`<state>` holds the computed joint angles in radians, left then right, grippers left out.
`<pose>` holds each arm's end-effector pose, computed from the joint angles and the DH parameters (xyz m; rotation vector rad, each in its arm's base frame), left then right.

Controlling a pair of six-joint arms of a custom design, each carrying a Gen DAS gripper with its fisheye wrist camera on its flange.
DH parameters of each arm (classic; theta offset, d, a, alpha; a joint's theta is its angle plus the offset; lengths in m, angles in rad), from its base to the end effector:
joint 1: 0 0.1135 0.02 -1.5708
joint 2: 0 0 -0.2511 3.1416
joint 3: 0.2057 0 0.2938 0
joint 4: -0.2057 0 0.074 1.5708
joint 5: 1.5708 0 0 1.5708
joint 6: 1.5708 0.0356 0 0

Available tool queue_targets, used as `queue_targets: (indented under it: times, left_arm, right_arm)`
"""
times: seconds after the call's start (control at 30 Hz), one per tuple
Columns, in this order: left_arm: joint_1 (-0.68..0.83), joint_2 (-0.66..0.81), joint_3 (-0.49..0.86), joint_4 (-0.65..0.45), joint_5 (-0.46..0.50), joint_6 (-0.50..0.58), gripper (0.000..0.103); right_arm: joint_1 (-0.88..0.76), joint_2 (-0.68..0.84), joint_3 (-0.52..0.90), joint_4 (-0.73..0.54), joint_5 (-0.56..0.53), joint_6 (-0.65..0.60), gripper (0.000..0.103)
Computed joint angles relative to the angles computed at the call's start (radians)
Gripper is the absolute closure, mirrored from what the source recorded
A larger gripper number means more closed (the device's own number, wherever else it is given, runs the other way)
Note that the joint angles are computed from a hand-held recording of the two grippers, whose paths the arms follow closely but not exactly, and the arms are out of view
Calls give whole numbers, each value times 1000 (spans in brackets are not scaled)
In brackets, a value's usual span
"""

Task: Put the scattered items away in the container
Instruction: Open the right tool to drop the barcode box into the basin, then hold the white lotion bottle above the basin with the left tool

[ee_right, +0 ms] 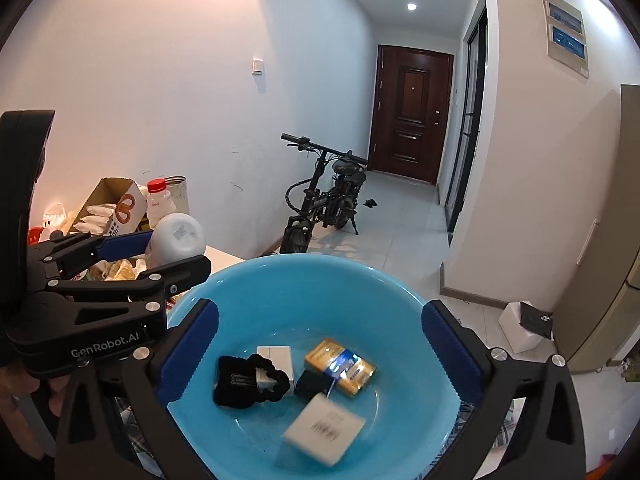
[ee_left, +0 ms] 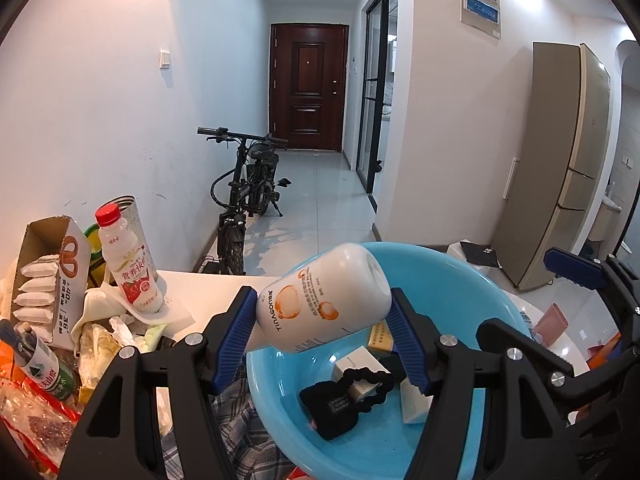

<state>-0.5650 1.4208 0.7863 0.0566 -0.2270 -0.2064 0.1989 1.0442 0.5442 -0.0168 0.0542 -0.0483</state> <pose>0.2921 -0.1757 0.1803 0.2511 2.1245 -0.2096 0.2653 0.0515 0.1912 -0.2246 2.0748 0.0349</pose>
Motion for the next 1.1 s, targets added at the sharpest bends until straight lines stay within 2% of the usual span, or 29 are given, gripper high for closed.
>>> queue_targets:
  times: [0.43, 0.87, 1.1]
  left_arm:
    - [-14, 10, 9, -5, 0, 9, 39]
    - [-19, 8, 9, -5, 5, -2, 39]
    - [-19, 19, 17, -10, -3, -5, 39]
  right_arm:
    - [5, -32, -13, -2, 36, 10, 0]
    - [-7, -22, -10, 1, 10, -5, 0]
    - [32, -14, -14, 6, 78, -40, 0]
